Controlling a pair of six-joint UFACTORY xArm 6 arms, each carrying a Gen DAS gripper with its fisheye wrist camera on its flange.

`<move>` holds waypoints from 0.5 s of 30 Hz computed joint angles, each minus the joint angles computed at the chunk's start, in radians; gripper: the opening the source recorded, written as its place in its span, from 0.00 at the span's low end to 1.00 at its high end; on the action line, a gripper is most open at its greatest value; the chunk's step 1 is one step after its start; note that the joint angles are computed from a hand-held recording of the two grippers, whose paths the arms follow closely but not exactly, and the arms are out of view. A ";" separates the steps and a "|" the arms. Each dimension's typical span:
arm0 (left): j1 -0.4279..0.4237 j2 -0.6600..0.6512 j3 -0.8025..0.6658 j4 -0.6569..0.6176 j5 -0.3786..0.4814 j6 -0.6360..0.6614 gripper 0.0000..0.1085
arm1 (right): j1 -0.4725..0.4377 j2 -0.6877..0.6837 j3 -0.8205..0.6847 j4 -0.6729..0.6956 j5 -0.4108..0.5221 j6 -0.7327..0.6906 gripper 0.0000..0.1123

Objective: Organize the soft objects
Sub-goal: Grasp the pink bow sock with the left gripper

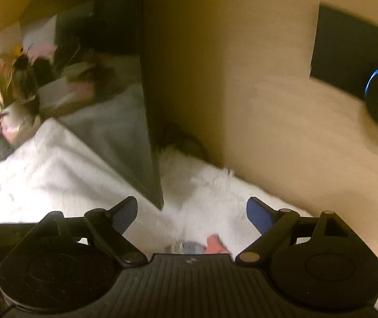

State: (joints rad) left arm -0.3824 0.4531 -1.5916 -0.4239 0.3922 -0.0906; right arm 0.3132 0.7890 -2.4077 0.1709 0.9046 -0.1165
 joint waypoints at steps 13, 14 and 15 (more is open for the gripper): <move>0.017 0.370 -0.580 0.115 0.499 -0.186 0.70 | -0.083 -0.033 0.183 0.129 -0.037 -0.124 0.80; 0.020 0.385 -0.603 0.118 0.520 -0.199 0.70 | -0.086 -0.013 0.161 0.130 -0.030 -0.118 0.80; 0.024 0.395 -0.616 0.114 0.533 -0.206 0.70 | -0.088 -0.002 0.153 0.131 -0.029 -0.116 0.80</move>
